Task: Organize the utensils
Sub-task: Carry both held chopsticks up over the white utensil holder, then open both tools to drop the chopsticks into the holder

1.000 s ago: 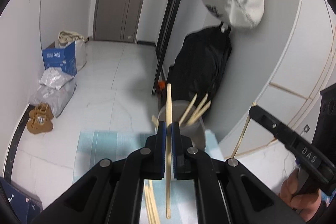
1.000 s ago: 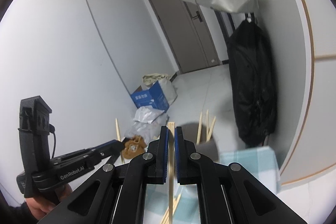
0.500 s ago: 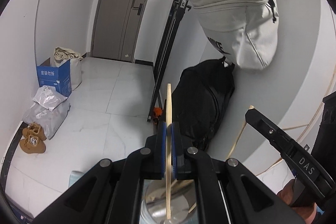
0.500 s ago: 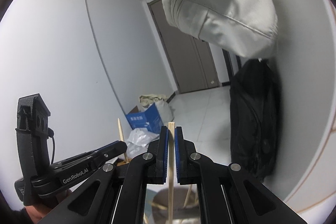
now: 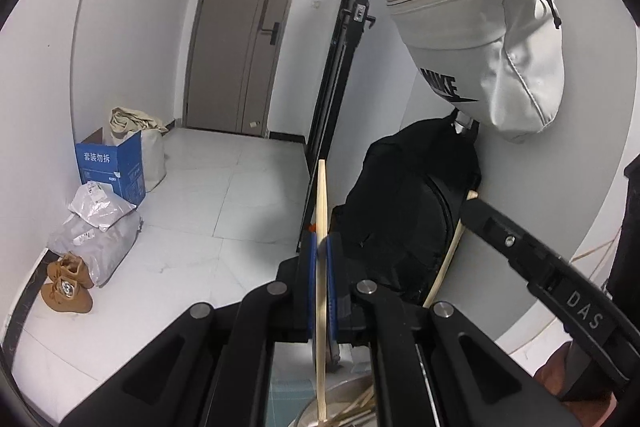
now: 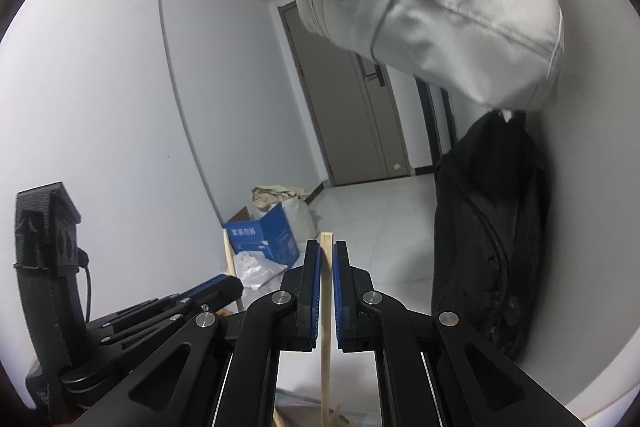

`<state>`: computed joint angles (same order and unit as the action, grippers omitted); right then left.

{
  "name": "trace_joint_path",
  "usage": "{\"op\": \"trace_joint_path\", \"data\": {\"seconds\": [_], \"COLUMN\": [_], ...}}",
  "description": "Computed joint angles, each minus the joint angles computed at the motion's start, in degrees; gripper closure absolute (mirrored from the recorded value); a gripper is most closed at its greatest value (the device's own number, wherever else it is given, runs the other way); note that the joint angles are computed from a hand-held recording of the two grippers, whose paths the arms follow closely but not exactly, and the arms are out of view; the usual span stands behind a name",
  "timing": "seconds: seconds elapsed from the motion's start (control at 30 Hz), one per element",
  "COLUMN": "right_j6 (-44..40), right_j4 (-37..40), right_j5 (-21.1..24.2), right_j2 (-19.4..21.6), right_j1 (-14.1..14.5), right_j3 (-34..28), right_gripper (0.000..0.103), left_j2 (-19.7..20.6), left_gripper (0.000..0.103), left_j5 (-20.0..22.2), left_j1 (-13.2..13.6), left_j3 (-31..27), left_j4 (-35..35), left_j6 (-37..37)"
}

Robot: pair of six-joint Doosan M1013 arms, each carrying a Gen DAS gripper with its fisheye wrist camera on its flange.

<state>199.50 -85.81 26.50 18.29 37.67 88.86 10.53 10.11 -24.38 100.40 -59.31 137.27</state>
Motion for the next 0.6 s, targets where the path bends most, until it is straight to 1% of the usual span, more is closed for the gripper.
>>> {"op": "trace_joint_path", "data": {"seconds": [0.03, 0.13, 0.17, 0.2, 0.23, 0.3, 0.37, 0.47, 0.5, 0.57, 0.6], "right_j6": [0.3, 0.5, 0.3, -0.1, 0.3, 0.3, -1.2, -4.4, -5.2, -7.1, -7.9], "right_j4": [0.0, 0.1, 0.3, 0.6, 0.3, 0.0, 1.4, 3.2, 3.9, 5.3, 6.0], "right_j5": [-0.2, -0.9, -1.2, -1.5, -1.8, -2.8, -4.1, -4.4, -4.7, -4.7, -4.8], "right_j2": [0.1, 0.4, 0.5, 0.5, 0.6, 0.4, 0.3, 0.2, 0.2, 0.0, 0.1], "right_j1": [-0.1, -0.3, -0.3, -0.4, -0.3, -0.3, -0.3, 0.1, 0.1, 0.3, 0.3], "right_j3": [0.1, 0.5, 0.8, 0.8, 1.0, 1.5, 1.9, 2.2, 2.2, 2.4, 2.3], "right_gripper": [0.098, 0.098, 0.098, 0.098, 0.098, 0.098, 0.098, 0.098, 0.098, 0.098, 0.098], "left_j2": [0.4, 0.9, 1.0, 0.8, 0.7, 0.6, 0.7, 0.6, 0.5, 0.4, 0.3], "left_gripper": [0.102, 0.102, 0.102, 0.102, 0.102, 0.102, 0.102, 0.102, 0.102, 0.102, 0.102], "left_j5": [1.1, 2.5, 2.8, 2.5, 2.5, 3.8, 5.2, 7.8, 7.8, 9.8, 10.1], "left_j1": [0.3, 0.7, 0.7, 0.8, 0.6, 0.9, 1.0, 1.6, 1.6, 2.1, 2.2], "left_j3": [-0.2, -0.2, -0.1, 0.4, 0.4, 0.5, 0.3, 0.3, 0.5, 0.5, 0.7], "left_j4": [-2.6, -3.9, -5.1, -8.8, -9.9, -12.1, -11.8, -12.5, -12.6, -13.6, -14.5], "left_j6": [1.9, 2.4, 3.8, 8.3, 9.8, 12.6, 13.0, 14.3, 14.5, 15.9, 16.9]}}
